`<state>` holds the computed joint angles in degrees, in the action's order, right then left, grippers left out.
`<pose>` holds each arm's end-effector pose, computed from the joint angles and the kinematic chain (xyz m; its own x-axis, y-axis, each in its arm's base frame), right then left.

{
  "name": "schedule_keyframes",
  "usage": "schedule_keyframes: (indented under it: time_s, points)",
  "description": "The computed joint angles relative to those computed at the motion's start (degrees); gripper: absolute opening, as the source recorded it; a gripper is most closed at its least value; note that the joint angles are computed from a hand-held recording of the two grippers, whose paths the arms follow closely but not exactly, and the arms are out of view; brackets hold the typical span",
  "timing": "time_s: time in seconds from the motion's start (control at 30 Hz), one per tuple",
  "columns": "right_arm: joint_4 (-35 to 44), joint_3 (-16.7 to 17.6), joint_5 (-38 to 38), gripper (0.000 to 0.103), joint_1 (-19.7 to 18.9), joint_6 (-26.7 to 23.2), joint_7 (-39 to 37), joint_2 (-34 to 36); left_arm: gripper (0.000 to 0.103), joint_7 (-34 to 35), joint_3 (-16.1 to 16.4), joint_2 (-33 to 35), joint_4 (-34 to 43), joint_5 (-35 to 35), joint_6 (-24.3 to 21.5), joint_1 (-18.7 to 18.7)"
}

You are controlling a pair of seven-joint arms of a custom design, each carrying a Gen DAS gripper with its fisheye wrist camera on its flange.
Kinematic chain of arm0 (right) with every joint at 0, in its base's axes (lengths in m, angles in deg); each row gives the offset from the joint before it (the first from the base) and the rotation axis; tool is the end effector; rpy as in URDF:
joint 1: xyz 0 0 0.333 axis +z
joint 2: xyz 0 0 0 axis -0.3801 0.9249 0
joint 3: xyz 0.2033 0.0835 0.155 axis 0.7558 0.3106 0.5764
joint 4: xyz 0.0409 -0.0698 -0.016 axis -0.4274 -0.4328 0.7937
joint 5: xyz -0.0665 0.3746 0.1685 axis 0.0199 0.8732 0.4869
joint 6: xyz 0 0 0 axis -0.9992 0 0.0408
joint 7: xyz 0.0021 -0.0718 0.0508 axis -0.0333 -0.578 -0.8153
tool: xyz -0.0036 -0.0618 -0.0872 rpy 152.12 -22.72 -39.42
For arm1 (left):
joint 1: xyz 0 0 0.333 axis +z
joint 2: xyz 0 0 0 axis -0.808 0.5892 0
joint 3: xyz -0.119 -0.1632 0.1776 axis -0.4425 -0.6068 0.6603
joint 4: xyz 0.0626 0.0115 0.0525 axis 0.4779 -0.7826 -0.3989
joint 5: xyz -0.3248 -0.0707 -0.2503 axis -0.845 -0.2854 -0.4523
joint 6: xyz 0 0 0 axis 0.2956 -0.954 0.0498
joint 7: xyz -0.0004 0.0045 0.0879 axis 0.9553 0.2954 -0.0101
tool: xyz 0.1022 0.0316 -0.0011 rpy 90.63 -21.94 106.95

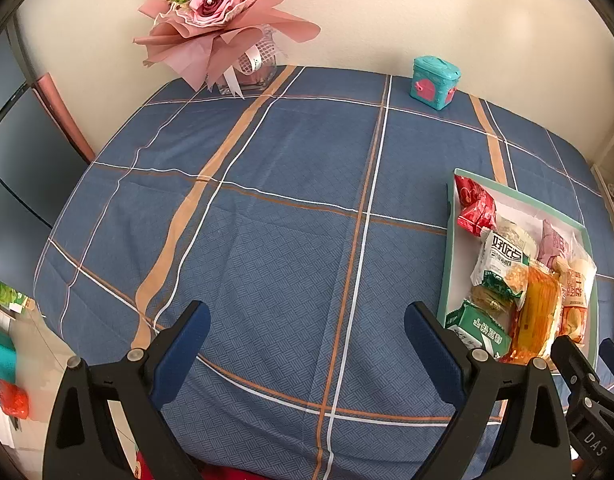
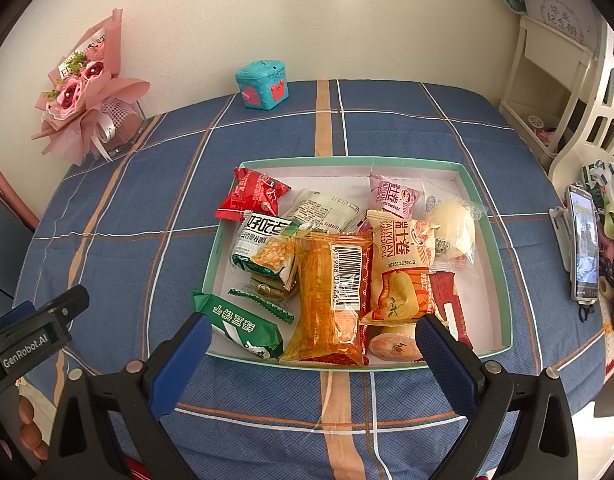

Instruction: Organize snacks

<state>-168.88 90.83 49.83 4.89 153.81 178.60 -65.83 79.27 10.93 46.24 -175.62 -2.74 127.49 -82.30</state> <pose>0.4262 0.3828 0.5454 0.0841 -0.9915 -0.0988 -0.8788 -0.0271 -0.4764 0.4056 -0.4170 0.5388 0.3960 -0.9134 -0.0940 -0.8333 -0.3144 -0.4547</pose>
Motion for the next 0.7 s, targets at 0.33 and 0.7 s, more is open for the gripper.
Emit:
schedule_keyframes:
  time_s: [0.33, 0.7]
  points:
    - [0.0, -0.1, 0.2, 0.103, 0.1, 0.0, -0.4, 0.1, 0.098, 0.1, 0.0, -0.1, 0.0, -0.1, 0.0, 0.0]
    - [0.2, -0.1, 0.1, 0.103, 0.1, -0.1, -0.2, 0.2, 0.098, 0.0, -0.2, -0.2, 0.1, 0.9, 0.2, -0.1]
